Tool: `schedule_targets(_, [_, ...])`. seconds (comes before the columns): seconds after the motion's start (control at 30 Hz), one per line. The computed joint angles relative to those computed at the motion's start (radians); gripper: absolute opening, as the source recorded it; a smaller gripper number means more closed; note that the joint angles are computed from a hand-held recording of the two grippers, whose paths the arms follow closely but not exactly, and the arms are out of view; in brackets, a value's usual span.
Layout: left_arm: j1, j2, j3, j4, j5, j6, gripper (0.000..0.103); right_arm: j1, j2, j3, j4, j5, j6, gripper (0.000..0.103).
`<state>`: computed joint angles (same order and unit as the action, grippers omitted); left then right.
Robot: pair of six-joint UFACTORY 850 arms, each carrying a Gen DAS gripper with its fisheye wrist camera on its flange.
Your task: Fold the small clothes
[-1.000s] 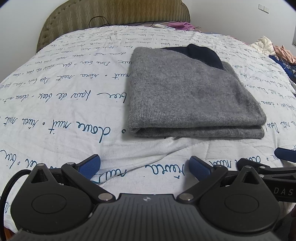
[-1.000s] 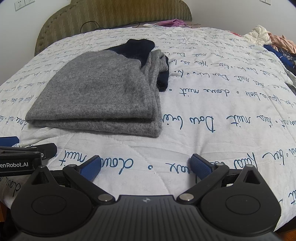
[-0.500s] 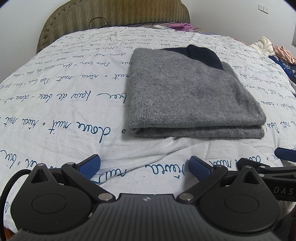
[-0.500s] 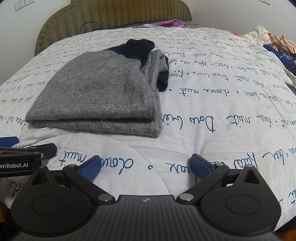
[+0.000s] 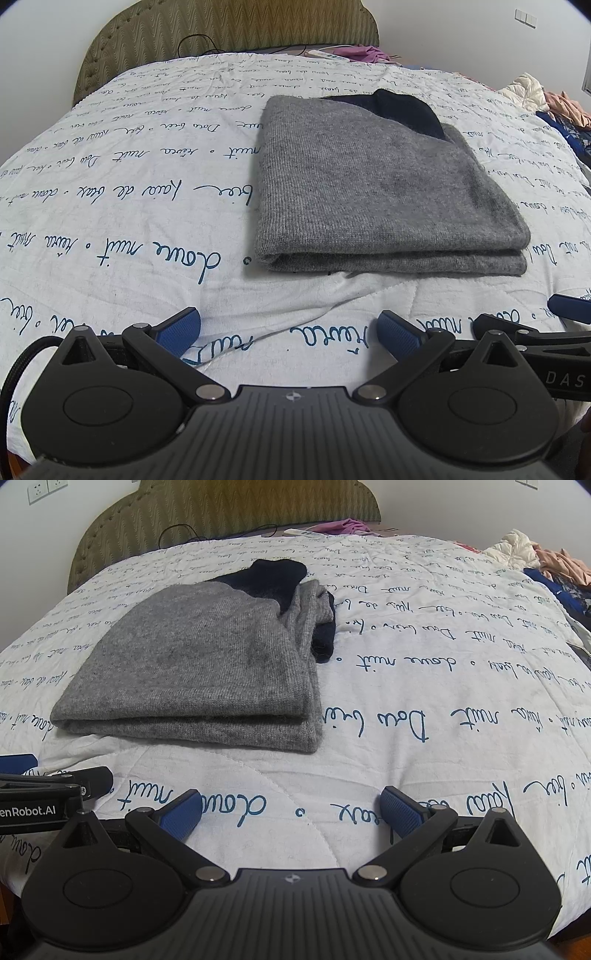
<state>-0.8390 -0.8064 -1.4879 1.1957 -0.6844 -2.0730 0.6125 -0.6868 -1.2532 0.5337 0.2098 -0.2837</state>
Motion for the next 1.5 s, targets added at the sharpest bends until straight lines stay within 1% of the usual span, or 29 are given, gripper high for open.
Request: schedule_targets(1.5, [-0.001,0.001,0.002,0.002,0.000,-0.003,0.103,-0.001,0.002,0.003,-0.012,0.002,0.012,0.103])
